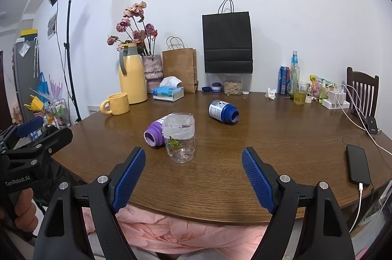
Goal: Flip cup upright
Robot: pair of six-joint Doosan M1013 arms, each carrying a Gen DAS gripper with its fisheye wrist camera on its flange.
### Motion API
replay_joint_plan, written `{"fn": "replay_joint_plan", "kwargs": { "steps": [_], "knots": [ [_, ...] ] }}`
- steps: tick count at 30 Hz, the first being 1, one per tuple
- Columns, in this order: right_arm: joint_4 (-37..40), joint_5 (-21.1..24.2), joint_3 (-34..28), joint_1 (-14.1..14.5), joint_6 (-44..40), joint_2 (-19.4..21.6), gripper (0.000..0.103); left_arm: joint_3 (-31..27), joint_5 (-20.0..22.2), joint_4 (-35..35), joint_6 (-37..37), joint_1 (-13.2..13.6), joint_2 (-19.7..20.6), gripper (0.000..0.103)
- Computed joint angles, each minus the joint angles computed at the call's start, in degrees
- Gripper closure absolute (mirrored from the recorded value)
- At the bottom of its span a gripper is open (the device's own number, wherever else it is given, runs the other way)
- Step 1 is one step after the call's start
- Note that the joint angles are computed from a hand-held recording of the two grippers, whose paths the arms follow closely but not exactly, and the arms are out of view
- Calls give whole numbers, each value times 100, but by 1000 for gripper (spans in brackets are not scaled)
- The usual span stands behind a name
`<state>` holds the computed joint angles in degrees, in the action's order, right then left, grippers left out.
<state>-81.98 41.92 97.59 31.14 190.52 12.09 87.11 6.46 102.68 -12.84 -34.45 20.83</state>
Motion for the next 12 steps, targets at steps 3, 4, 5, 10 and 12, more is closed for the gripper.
{"fn": "replay_joint_plan", "kwargs": {
  "steps": [3, 4, 5, 10, 12],
  "knots": [
    [-18, -5, 5, -7, 4, -1, 18, -12, 11, -15, 2, 1, 5, 0],
    [-39, -2, 8, -9, 4, 0, 18, -7, 10, 87, -102, 8, 2, 0],
    [-42, 3, 8, -11, -5, 1, 18, 0, 33, 233, -250, 4, -2, 0],
    [-35, -6, -3, -13, -12, 10, 18, 10, 80, 548, -572, 2, -8, 0],
    [17, -25, -12, -18, -46, 11, 18, 4, 58, 520, -537, 7, -6, 0]
  ]
}}
